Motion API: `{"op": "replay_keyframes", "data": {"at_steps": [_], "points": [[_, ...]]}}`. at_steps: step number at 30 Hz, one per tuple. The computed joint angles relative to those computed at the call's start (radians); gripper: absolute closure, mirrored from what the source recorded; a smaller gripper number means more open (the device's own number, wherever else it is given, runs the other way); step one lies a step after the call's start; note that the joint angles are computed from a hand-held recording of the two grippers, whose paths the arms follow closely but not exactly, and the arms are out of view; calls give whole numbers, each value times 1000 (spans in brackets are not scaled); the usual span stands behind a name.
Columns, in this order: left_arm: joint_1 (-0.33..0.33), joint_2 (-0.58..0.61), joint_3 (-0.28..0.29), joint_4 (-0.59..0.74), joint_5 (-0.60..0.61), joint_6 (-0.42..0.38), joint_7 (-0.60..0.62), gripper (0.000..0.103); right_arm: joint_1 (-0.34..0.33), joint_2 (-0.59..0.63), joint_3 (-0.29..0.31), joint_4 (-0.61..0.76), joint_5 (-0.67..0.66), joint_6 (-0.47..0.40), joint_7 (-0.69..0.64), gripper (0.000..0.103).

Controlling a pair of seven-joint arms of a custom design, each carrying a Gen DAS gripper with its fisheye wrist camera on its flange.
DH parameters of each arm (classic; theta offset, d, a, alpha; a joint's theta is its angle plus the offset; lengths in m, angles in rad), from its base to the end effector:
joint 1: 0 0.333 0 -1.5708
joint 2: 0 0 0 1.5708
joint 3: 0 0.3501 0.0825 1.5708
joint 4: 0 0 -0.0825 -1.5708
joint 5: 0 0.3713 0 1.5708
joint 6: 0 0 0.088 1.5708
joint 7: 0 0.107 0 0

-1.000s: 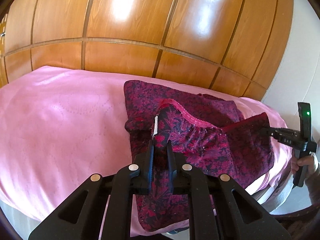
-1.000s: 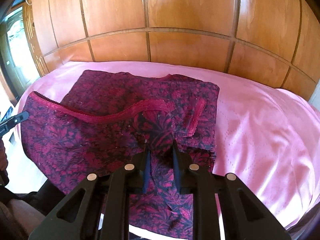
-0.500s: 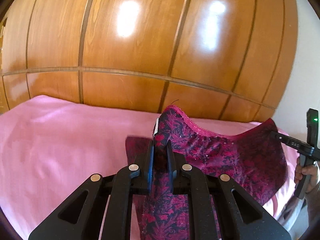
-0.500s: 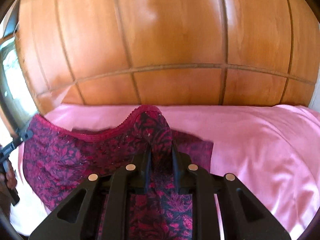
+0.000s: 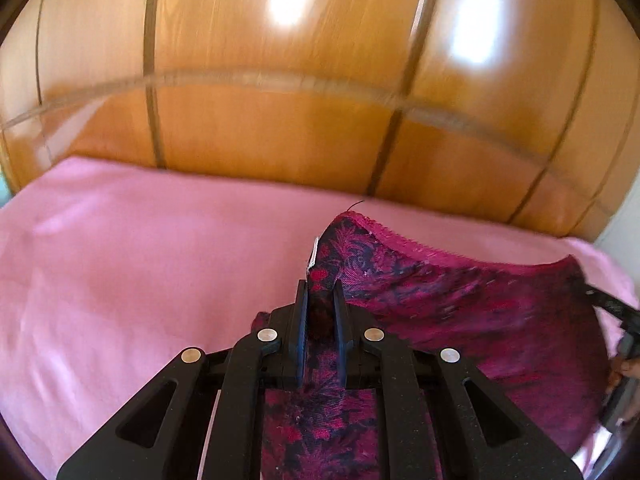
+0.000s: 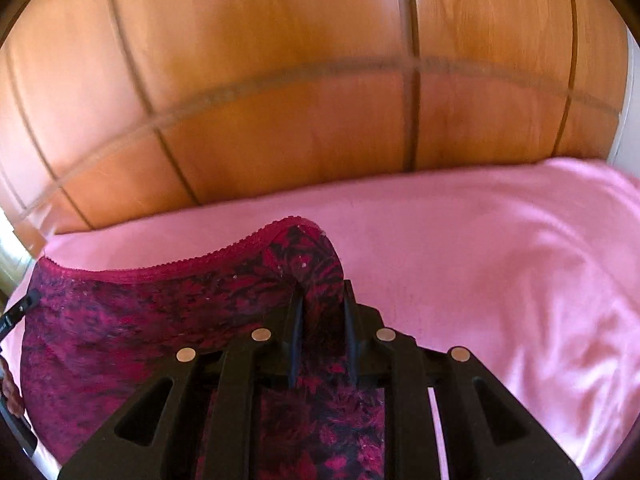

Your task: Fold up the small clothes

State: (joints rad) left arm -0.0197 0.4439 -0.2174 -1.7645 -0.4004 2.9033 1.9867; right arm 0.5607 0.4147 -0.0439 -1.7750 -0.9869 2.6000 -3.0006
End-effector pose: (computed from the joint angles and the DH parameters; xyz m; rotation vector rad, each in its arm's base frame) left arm 0.6953 -0.1193 0.4332 -1.6424 2.0972 -0.9366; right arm 0.5852 0.3564 0.4015 -1.3581 2.0926 -0.6838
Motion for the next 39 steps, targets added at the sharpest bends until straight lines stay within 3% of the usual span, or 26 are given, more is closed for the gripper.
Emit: {"op": "replay_keyframes", "data": {"at_steps": [3, 5, 7, 8, 10, 11, 12, 16, 18, 20, 21, 23, 24, 27, 30, 32, 34, 35, 37, 39], "points": [[-74, 68, 101, 72, 103, -87, -123, 93, -41, 65, 33, 49, 132, -18, -124, 83], [-77, 73, 104, 72, 130, -84, -146, 92, -40, 78, 26, 59, 170, -14, -156, 79], [-81, 71, 109, 83, 156, -101, -170, 88, -39, 73, 22, 57, 208, -21, -179, 60], [-62, 61, 89, 76, 144, -104, -162, 88, -40, 66, 15, 48, 216, -16, -181, 56], [-30, 33, 53, 47, 109, -82, -146, 77, -28, 37, -11, 14, 193, 11, -141, 46], [-22, 11, 47, 21, 93, -55, -146, 65, -22, 28, -21, 7, 175, 14, -124, 44], [-14, -9, 37, -8, 75, -12, -141, 61, 3, 4, -41, -11, 128, 2, -76, 43], [100, -118, -101, -161, -82, 101, 35, 61, 58, -93, -41, -87, -69, -11, 102, 43], [174, -171, -200, -239, -196, 153, 180, 61, 57, -120, -13, -113, -134, 30, 132, 43], [279, -219, -337, -302, -400, 167, 412, 61, 51, -134, 19, -132, -198, 93, 161, 43], [301, -240, -365, -330, -456, 153, 473, 61, 46, -139, 36, -148, -237, 153, 187, 43], [271, -257, -334, -367, -450, 119, 468, 61, 43, -143, 58, -172, -281, 217, 227, 42], [228, -253, -287, -383, -388, 122, 409, 61, 44, -143, 70, -187, -279, 223, 232, 41], [146, -220, -195, -372, -322, 103, 325, 61, 28, -124, 100, -231, -145, 186, 167, 45], [85, -225, -127, -357, -309, 82, 270, 61, 33, -134, 47, -265, -247, 266, 334, 53], [108, -247, -144, -358, -420, 57, 347, 61, 36, -161, 28, -281, -360, 309, 480, 49], [127, -272, -148, -369, -528, 35, 431, 51, 41, -224, 36, -327, -454, 248, 593, 37], [129, -288, -141, -384, -570, 33, 457, 43, 37, -244, 48, -345, -475, 228, 629, 37], [147, -320, -128, -411, -680, -18, 546, 43, 21, -301, 66, -410, -570, 225, 766, 37], [144, -340, -97, -438, -716, -60, 574, 43, 7, -344, 97, -469, -586, 204, 812, 37]]}}
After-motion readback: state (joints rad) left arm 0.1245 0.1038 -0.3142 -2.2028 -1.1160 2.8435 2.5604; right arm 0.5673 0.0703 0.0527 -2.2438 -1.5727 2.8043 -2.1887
